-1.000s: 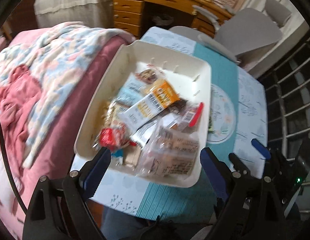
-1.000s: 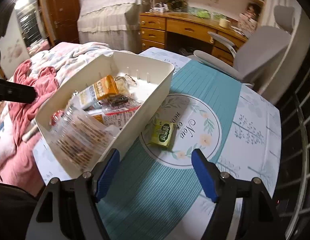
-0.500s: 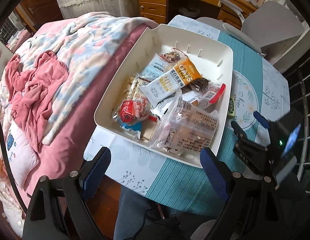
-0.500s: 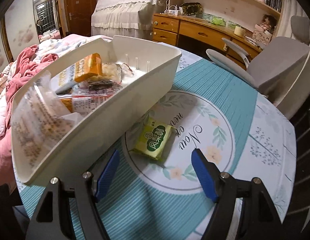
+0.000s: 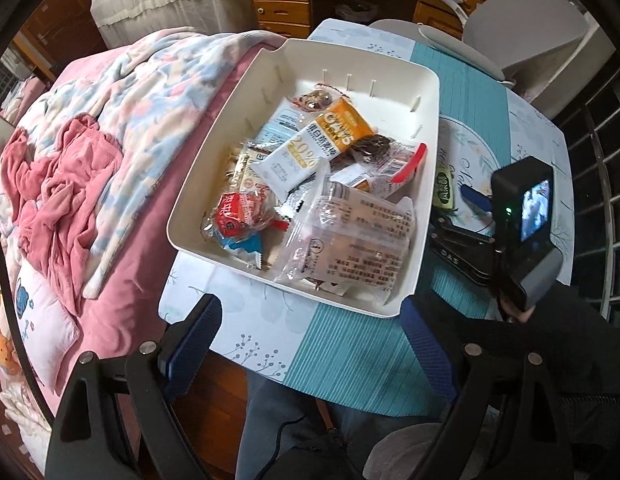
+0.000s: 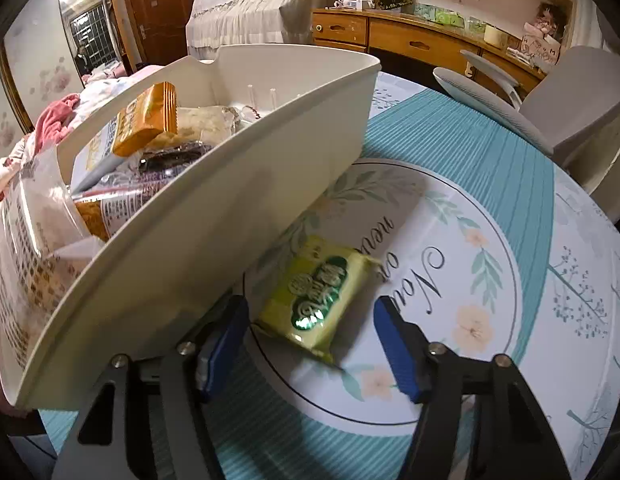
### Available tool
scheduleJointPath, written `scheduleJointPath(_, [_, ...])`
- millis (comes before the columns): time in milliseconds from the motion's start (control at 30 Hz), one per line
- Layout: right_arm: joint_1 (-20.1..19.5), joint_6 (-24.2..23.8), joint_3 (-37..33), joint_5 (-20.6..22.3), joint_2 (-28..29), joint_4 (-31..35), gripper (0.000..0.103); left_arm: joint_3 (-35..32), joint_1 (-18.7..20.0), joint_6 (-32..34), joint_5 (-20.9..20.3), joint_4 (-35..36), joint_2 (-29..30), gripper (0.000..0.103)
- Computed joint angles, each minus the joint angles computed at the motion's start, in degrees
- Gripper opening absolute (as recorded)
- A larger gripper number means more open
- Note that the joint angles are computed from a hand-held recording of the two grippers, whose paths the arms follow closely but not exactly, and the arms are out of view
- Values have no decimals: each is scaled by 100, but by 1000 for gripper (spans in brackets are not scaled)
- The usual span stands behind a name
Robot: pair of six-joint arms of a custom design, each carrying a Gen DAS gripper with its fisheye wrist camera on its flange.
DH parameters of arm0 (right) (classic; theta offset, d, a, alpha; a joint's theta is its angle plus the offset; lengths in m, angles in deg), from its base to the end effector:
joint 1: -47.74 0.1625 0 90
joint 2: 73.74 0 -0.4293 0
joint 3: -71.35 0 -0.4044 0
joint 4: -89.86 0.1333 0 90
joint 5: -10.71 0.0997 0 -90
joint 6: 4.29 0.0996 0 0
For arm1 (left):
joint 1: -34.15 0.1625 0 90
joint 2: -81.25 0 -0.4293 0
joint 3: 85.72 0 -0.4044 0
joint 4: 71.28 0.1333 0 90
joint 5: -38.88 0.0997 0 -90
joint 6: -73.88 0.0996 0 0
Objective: Organize snacks
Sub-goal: 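Open both tools in the tray and move the right tool to the green packet, then grasp the green-wrapped packet with the right tool and carry it into the tray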
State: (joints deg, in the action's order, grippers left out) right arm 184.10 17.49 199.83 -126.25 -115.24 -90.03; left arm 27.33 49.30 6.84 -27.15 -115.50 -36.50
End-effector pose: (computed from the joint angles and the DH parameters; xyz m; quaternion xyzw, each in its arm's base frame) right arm 0.3644 -0.2639 -0.0197 0.1853 -0.8980 0.2424 0.3169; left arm -0.1655 -0.2248 0.4414 0.1351 0.9089 -0.0717 0.3879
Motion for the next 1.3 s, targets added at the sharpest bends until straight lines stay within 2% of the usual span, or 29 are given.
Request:
scheduleJointPath(100, [-9, -27, -43, 46, 41, -9, 55, 35, -3, 110, -4, -137, -31, 90])
scheduleJointPath(200, [-75, 32, -49, 161, 12, 125, 46, 73, -65, 261, -7, -298, -52, 90])
scheduleJointPath(433, [-84, 373, -27, 268, -105, 390, 41, 116, -170, 608, 38, -533, -60, 90])
scheduleJointPath(600, [7, 970, 34, 320, -264, 826, 40, 130, -131, 849, 36, -714, -108, 90])
scheduleJointPath(867, [182, 2281, 223, 629, -588, 1308, 40, 144, 106, 1404, 64, -1029, -213, 90])
scheduleJointPath(1067, [425, 3093, 72, 444, -753, 1932, 40, 39, 462, 2019, 167, -1266, -289, 90])
scheduleJointPath(1300, [815, 4129, -530, -136, -729, 2699, 40, -229, 1068, 3135, 324, -1661, -317, 90])
